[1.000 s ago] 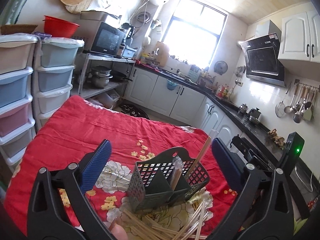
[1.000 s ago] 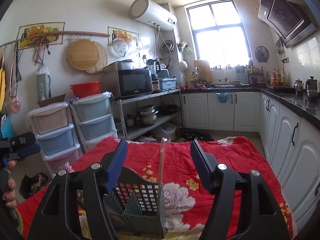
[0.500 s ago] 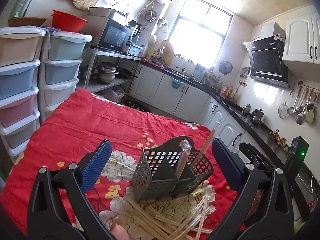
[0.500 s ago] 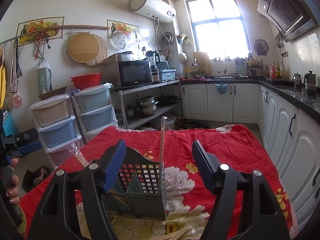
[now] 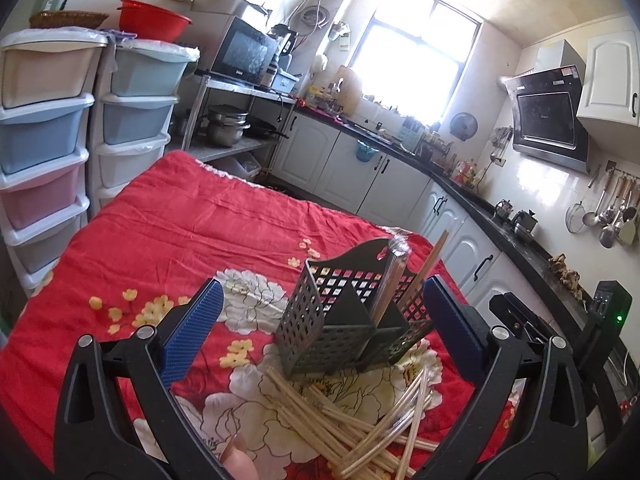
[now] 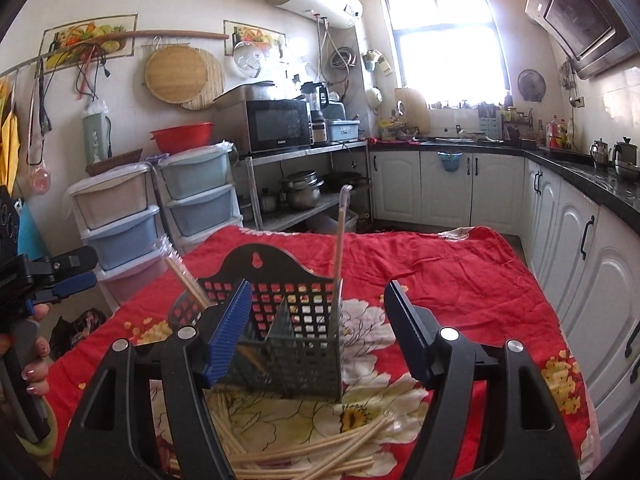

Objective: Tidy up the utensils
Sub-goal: 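Move the open left tool back to the pile while the right tool follows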

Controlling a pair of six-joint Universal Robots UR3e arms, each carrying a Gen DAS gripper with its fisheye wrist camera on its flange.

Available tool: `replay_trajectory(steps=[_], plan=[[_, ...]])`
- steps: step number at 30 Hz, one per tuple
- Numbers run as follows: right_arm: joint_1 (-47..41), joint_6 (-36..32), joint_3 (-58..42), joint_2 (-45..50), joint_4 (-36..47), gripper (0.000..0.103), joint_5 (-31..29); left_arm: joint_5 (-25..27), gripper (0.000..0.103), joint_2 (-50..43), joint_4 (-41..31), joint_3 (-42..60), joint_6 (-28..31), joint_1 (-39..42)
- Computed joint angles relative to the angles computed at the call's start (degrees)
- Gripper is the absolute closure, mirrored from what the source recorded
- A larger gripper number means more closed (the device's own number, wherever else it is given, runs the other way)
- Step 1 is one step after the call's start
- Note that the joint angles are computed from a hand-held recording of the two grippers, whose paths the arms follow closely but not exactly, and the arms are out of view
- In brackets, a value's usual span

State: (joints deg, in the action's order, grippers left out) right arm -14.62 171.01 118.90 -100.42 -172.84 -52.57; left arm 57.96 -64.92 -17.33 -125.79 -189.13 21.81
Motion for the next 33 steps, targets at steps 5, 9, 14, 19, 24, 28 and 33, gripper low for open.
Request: replay_trajectory(steps=[5,9,14,19,24,28,33], plan=[[0.07,-1.43,2.19,-1.84,1.22,0.037,0.05,0.88,0.011,-0.20,-0.10,-0.98,0.10,-0.69],[0.21,-2.71,3.40,-2.52,2.49,0.037,-0.12,1.56,0.011,-0.63,-0.20,-1.95,0.44,-1.37],[0.36,-3.89,4.67,-3.02,3.83,0.037,-0.61,2.77,0.011,-1.38,0.13,-2.89,0.62,-2.59],[0.38,-4.88,6.16,-3.62,4.64,0.037,-1.21,3.86,0.011,-2.33,0.19,-3.56,1.01,-4.09],[-0.02,-6.01,7.67,-4.57,5.70,0.037,-1.79,4.46,0.011,-3.46,-0.28,-4.48,1.56,-5.18],[0.38,-6.51,8.04,-4.72,6.70,0.037,-3.11,4.45,0.011,-3.79,-1.69,-5.49,1.99,-5.01],[0.50,-7.08,7.90,-4.44,8.57,0.037,-3.99,3.88,0.019,-4.20,-3.13,-6.67,2.34,-4.58]])
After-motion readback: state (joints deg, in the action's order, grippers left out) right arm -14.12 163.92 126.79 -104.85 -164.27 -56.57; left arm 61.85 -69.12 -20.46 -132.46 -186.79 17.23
